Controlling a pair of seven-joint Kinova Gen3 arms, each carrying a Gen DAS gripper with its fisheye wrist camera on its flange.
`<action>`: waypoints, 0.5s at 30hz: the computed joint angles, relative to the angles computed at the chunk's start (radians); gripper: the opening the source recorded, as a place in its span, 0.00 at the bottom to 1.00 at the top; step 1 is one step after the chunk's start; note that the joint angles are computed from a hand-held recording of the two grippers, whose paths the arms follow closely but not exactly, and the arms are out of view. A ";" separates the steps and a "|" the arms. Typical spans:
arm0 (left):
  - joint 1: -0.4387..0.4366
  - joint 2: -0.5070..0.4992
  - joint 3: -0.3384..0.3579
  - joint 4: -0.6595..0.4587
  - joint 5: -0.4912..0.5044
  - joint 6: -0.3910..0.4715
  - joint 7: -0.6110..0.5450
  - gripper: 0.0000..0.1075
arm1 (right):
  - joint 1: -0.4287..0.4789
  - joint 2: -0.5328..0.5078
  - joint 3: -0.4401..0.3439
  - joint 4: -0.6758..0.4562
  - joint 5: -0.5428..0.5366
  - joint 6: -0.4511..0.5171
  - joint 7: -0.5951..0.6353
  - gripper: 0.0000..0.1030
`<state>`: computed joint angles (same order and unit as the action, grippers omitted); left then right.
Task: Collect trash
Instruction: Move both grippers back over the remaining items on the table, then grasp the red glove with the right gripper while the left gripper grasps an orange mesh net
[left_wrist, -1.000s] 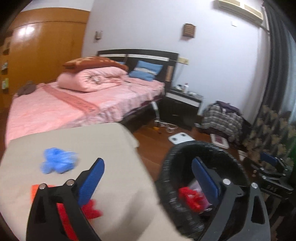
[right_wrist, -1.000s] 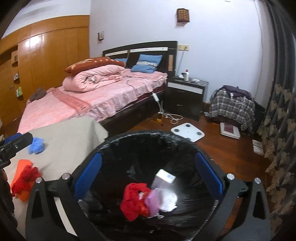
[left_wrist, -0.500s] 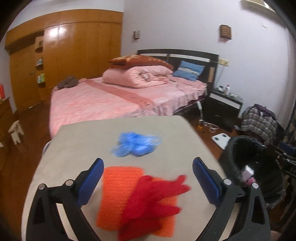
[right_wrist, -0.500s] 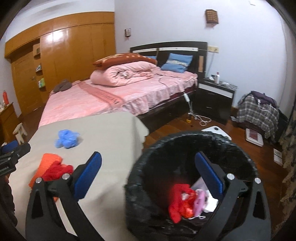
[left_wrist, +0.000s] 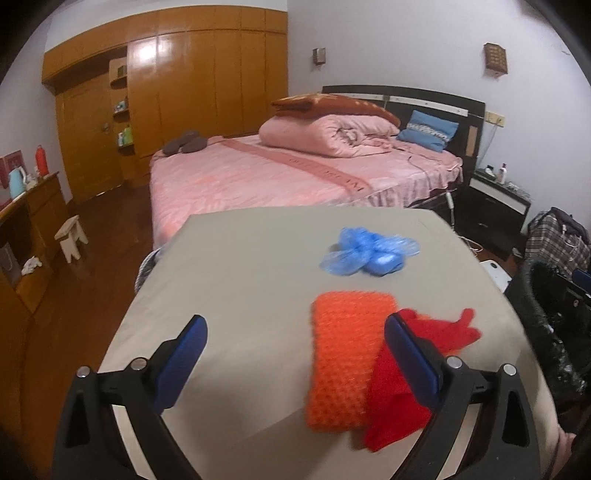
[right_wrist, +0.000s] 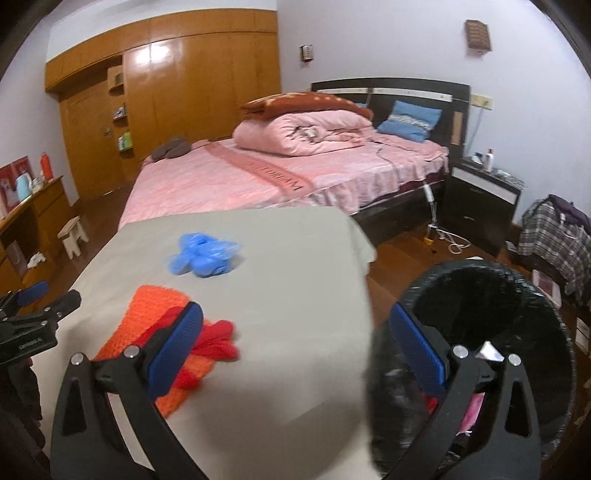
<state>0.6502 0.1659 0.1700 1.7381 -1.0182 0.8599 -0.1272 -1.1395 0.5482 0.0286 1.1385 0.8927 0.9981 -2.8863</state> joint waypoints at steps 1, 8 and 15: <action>-0.003 -0.004 -0.003 0.011 -0.001 -0.002 0.003 0.88 | 0.001 0.009 -0.005 -0.009 -0.004 -0.004 0.006 0.95; -0.028 -0.014 -0.005 0.055 0.001 -0.004 0.007 0.88 | 0.007 0.079 0.001 -0.102 -0.074 -0.040 0.080 0.95; -0.053 -0.019 -0.006 0.086 -0.008 -0.019 0.023 0.88 | 0.010 0.172 0.021 -0.226 -0.172 -0.058 0.179 0.95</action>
